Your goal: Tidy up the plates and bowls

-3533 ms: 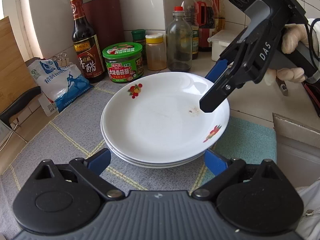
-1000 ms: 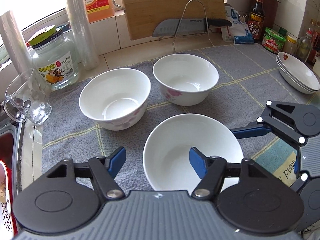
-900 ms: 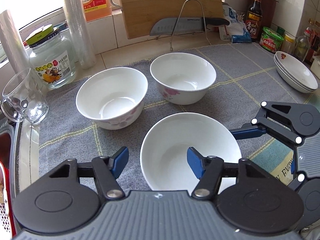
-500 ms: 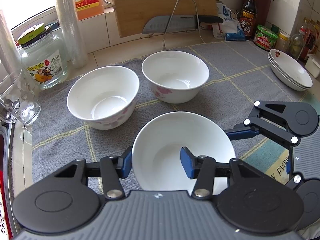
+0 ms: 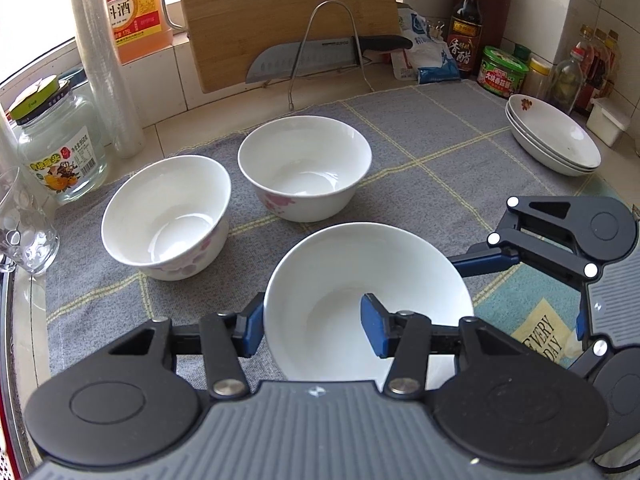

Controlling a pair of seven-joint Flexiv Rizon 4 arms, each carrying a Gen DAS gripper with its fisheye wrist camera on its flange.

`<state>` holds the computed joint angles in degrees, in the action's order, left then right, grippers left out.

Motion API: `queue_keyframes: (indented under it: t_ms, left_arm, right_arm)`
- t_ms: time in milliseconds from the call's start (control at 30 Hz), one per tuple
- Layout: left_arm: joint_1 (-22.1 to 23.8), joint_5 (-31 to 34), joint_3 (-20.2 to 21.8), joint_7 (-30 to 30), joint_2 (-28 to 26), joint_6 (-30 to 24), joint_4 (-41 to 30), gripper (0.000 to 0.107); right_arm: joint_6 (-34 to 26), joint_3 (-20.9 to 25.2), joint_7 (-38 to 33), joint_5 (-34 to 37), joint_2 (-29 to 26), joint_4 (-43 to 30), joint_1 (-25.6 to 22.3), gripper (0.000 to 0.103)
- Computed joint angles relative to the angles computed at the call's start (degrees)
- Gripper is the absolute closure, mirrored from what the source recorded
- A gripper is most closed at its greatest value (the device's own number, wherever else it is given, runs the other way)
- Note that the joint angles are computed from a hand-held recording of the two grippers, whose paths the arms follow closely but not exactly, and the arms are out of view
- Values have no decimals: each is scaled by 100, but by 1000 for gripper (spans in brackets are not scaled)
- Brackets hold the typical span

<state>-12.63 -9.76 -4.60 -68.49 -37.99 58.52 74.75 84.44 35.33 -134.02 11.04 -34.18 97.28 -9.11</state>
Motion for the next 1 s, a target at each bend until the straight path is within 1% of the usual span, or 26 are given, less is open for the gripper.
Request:
queue_keyframes:
  t_ms: [167, 300, 600, 700, 833, 1000]
  left_arm:
    - [-49, -67, -171, 217, -114, -54, -171, 58]
    - [-126, -145, -285, 437, -280, -160, -417, 58]
    - [-344, -306, -439, 904, -744, -479, -1114, 58]
    - [-410, -341, -442, 979, -874, -601, -1317, 58]
    - [-473, -372, -427, 1006, -1005, -722, -1508, 58]
    - [-529, -393, -385, 912, -1140, -854, -1700, 58]
  right_arm:
    - [189, -173, 163, 57, 206, 250, -24, 21]
    - [395, -363, 441, 15, 375, 500, -34, 21]
    - [776, -868, 1298, -432, 594, 948, 1, 21]
    - [824, -975, 1545, -624, 599, 1014, -14, 21]
    - [860, -1009, 1830, -879, 573, 1068, -81, 21]
    - [861, -1039, 2117, -1183, 532, 1101, -129, 21]
